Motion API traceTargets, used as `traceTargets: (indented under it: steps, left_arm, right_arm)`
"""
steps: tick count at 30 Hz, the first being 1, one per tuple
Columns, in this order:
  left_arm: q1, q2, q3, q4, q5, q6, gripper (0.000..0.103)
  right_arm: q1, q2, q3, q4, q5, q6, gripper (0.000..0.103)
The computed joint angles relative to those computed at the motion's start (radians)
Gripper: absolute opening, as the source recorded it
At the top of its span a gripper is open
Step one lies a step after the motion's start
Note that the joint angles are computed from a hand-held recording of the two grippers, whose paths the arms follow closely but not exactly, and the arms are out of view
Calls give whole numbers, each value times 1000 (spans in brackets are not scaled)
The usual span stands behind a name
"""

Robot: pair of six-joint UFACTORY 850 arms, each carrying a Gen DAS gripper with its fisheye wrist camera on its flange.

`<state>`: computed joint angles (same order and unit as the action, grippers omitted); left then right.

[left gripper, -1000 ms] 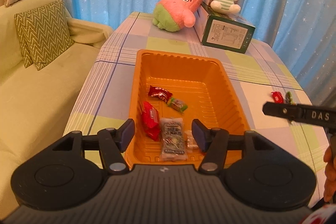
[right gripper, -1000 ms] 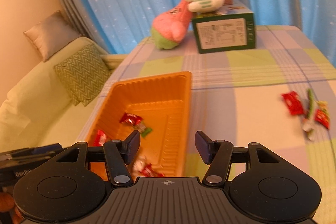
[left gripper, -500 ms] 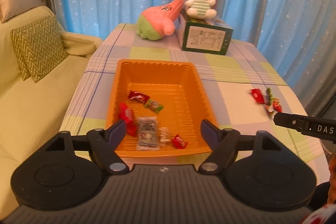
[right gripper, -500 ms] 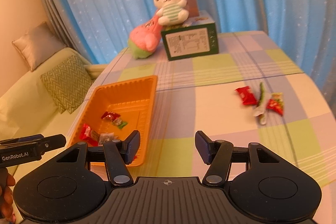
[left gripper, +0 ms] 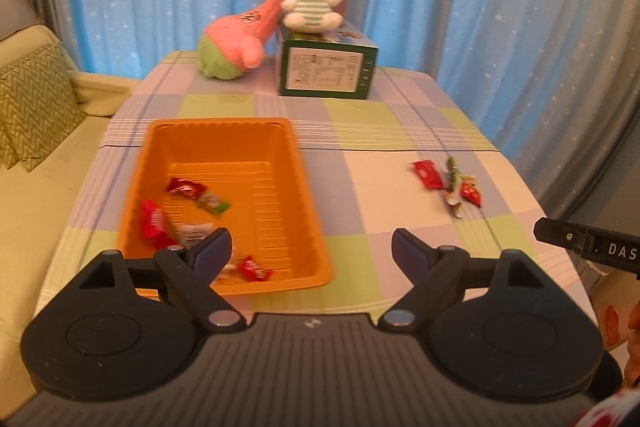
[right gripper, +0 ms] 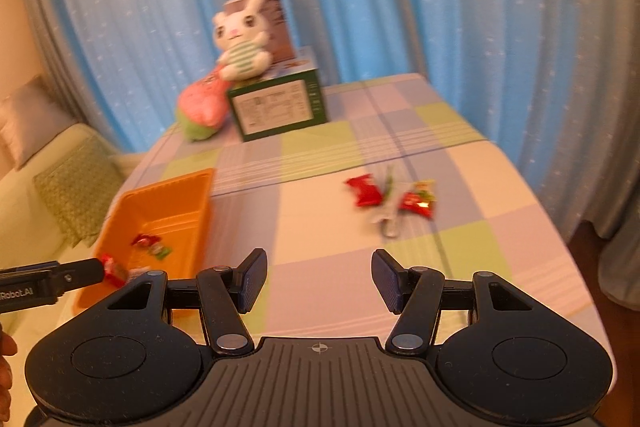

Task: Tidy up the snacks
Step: 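Move both open tools back toward the remaining snacks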

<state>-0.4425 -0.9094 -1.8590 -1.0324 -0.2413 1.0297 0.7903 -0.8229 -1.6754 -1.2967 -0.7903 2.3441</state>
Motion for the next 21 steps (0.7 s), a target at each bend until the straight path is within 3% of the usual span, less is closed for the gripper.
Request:
traceTargets:
  steps: [10, 21]
  left_arm:
    - [-48, -43, -70, 50, -43, -29, 86]
    - [-92, -119, -188, 157, -78, -103, 86]
  right_arm:
    - [-2, 91, 161, -6, -47, 126, 58]
    - [-27, 126, 246, -24, -35, 179, 58]
